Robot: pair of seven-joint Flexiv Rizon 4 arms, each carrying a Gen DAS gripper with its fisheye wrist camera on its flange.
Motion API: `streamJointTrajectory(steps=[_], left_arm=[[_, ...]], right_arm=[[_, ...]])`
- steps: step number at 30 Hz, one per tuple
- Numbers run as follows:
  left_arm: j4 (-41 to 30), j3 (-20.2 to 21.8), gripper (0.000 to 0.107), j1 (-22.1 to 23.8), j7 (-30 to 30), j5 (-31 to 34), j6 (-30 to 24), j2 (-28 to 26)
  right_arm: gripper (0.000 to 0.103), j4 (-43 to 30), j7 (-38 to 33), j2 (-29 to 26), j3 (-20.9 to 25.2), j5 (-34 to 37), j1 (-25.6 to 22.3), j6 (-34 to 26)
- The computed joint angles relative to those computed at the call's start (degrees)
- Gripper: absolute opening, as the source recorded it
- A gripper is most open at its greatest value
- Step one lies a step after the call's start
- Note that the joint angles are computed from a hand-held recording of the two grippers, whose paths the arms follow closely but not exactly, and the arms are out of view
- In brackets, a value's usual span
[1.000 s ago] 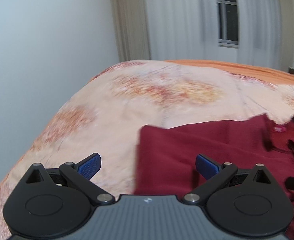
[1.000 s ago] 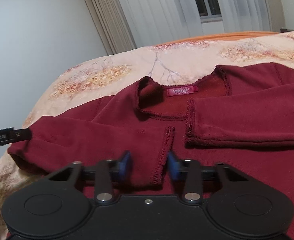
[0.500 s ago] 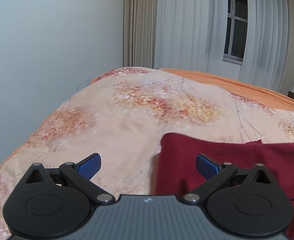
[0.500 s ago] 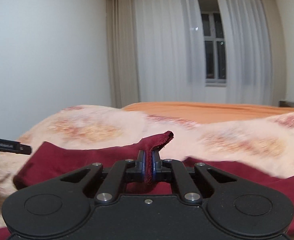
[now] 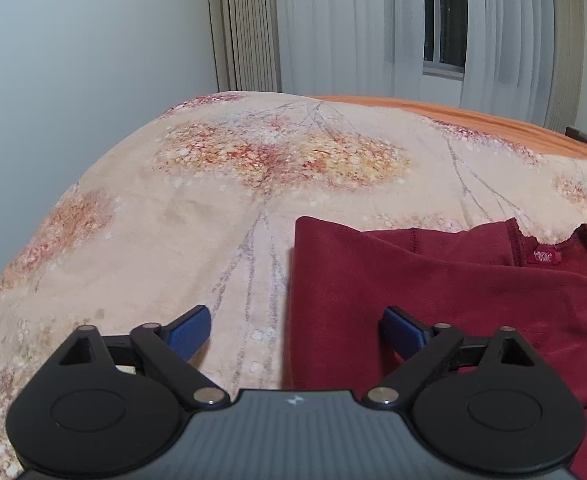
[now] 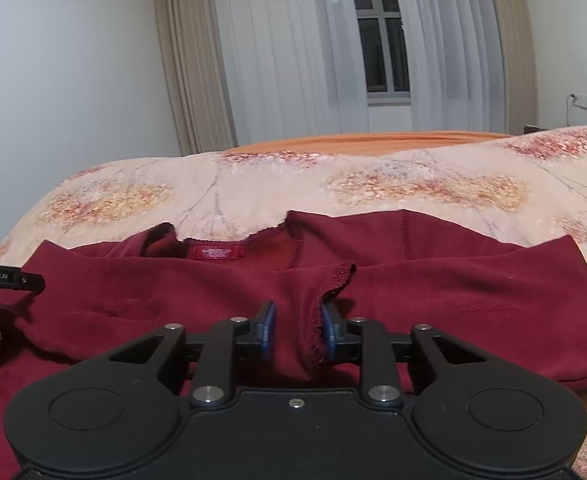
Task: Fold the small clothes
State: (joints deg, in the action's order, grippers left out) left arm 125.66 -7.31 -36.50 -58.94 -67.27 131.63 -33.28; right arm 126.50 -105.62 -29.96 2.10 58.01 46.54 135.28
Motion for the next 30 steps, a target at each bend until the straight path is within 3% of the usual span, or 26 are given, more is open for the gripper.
streamJointTrajectory(steps=[2,3,4,5,8,10,12,14,15,16,17,19,21,23,25,26,28,30], left_arm=[[3.3,-0.9,0.063,4.6,-8.0,9.5,-3.1,2.1],[4.6,-1.3,0.057,7.0,-11.8,14.2,-4.7,2.9],[5.2,-1.5,0.040,8.5,-14.3,17.1,-5.5,3.4],[5.8,-1.6,0.013,9.7,-16.4,19.7,-6.0,3.7],[7.2,-1.9,0.007,13.0,-22.2,26.6,-6.5,4.8],[7.6,-1.0,0.007,13.4,-24.6,29.0,-6.0,4.9],[7.3,0.4,0.007,12.8,-25.6,29.8,-6.6,4.5],[6.5,2.8,0.009,10.1,-24.7,28.7,-7.1,3.6],[6.4,4.0,0.011,8.6,-24.6,28.2,-6.9,3.4],[6.3,5.2,0.021,6.9,-24.4,26.8,-6.6,3.4],[6.4,6.3,0.053,4.9,-23.9,24.5,-6.4,3.6],[7.0,6.8,0.097,3.2,-25.2,22.6,-3.1,3.6],[7.8,6.2,0.098,3.6,-27.7,24.5,2.5,2.7],[6.9,6.2,0.097,2.3,-23.4,21.7,1.9,2.4],[4.4,6.8,0.094,-1.9,-15.0,11.8,0.7,0.7],[2.7,7.0,0.089,-3.9,-9.6,5.7,-0.3,-0.4],[2.5,6.2,0.088,-3.0,-7.5,4.7,0.1,-1.9],[5.2,4.4,0.088,0.8,-13.1,11.3,1.6,-1.4]], right_arm=[[0.034,-0.5,-0.9,0.0,-0.4,0.2,0.3,-0.2],[0.036,-0.6,-0.9,0.1,-0.3,0.1,0.3,-0.3],[0.040,-0.6,-0.8,0.1,-0.2,-0.1,0.2,-0.1],[0.041,-0.6,-1.0,0.3,-0.2,0.0,0.2,-0.2],[0.043,-0.4,-1.0,0.6,0.3,0.1,0.1,-0.1],[0.053,-0.3,-1.0,0.5,0.5,0.1,0.1,-0.3],[0.058,-1.2,-3.9,0.2,-1.1,2.3,1.7,-2.1],[0.058,-2.5,-7.8,-0.2,-3.1,5.7,3.5,-2.8],[0.063,-3.0,-9.3,-0.4,-3.5,6.9,3.8,-2.0],[0.076,-3.4,-10.3,-0.8,-3.3,7.3,3.6,-0.6],[0.082,-3.7,-10.8,-1.3,-2.8,7.1,3.3,1.1],[0.090,-4.3,-12.5,-2.2,-2.1,6.4,2.5,4.0],[0.094,-6.8,-18.6,-2.9,-3.1,9.2,3.1,4.3],[0.097,-10.3,-27.5,-4.4,-4.9,13.5,3.8,3.5],[0.096,-15.5,-41.2,-6.0,-7.3,22.2,4.1,1.5],[0.096,-17.1,-44.7,-6.8,-7.8,24.8,3.8,1.4],[0.096,-16.4,-42.5,-7.0,-5.9,23.4,2.0,2.3],[0.096,-15.9,-40.6,-6.9,-4.5,22.3,1.0,4.7]])
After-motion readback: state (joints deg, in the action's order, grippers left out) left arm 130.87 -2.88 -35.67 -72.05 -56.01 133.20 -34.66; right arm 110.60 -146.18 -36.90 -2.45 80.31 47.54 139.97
